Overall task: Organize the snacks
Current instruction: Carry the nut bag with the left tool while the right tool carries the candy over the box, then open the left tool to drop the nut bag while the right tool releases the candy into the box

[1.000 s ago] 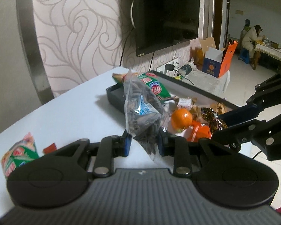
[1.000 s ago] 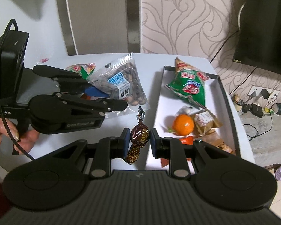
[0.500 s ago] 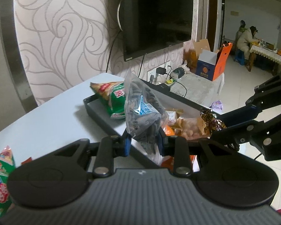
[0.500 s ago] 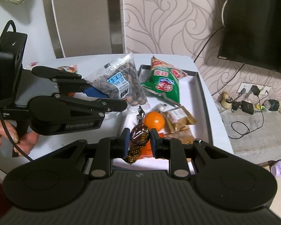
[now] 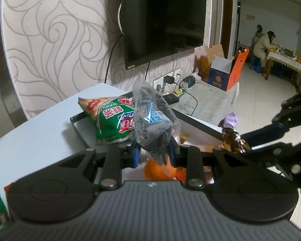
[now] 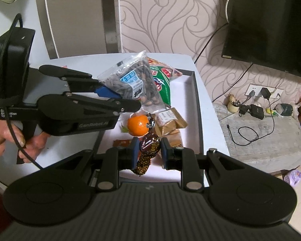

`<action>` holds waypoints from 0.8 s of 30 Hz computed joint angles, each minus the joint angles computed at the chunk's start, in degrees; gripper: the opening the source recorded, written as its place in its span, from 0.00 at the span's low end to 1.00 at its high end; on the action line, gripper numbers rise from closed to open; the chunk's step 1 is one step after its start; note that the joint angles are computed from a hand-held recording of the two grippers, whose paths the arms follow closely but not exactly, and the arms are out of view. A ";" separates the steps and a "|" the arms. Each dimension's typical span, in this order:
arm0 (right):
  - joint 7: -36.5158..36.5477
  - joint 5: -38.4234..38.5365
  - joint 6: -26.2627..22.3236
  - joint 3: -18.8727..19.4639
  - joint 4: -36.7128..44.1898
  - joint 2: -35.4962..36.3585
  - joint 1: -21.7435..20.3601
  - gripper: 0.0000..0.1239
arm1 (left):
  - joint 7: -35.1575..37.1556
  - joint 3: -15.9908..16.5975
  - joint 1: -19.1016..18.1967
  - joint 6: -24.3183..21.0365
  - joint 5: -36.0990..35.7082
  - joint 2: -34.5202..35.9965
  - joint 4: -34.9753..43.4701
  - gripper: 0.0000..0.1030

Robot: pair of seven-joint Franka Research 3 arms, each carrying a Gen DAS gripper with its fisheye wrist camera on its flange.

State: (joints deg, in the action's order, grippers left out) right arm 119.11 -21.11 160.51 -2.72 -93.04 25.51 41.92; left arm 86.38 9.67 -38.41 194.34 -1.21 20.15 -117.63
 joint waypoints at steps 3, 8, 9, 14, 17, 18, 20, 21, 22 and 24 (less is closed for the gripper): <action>-0.84 0.62 -0.36 0.33 0.24 0.17 -0.56 0.22 | -0.34 1.82 -1.71 -1.10 -0.93 2.06 2.64 0.31; -3.73 3.04 -0.87 1.43 1.25 1.27 -2.01 0.22 | -3.53 3.76 -3.02 -3.53 1.03 5.19 6.76 0.31; -4.36 3.60 -1.05 1.60 1.68 1.64 -2.24 0.22 | -4.28 3.85 -2.97 -4.21 1.65 5.69 7.54 0.31; -6.72 5.80 -1.88 1.80 3.55 3.18 -2.75 0.22 | -7.60 4.07 -2.59 -5.82 5.10 7.08 9.70 0.33; -7.64 6.74 -1.85 1.69 4.03 3.68 -2.80 0.22 | -9.64 4.97 -3.06 -6.17 7.01 7.40 10.21 0.35; -8.08 7.10 -1.93 1.76 4.31 3.92 -2.90 0.22 | -10.14 4.70 -2.70 -6.29 7.82 7.41 10.35 0.37; -8.92 7.78 -2.04 1.88 4.69 4.31 -3.05 0.22 | -12.12 8.85 -6.19 -6.20 8.60 7.84 10.43 0.47; -9.17 8.02 -2.05 1.81 4.88 4.52 -3.03 0.22 | -13.03 10.41 -7.47 -5.87 9.05 7.93 10.28 0.55; -9.56 8.36 -2.15 1.87 5.11 4.73 -3.14 0.22 | -13.90 11.89 -8.68 -5.80 9.50 8.01 10.18 0.59; -10.22 8.96 -2.17 1.90 5.22 4.94 -3.29 0.22 | -15.45 16.27 -12.41 -4.89 10.16 8.21 9.50 0.61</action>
State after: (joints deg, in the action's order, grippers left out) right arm 108.89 -12.15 158.34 -0.82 -87.82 30.45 38.63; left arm 70.93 25.94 -50.83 189.46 8.96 28.36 -108.13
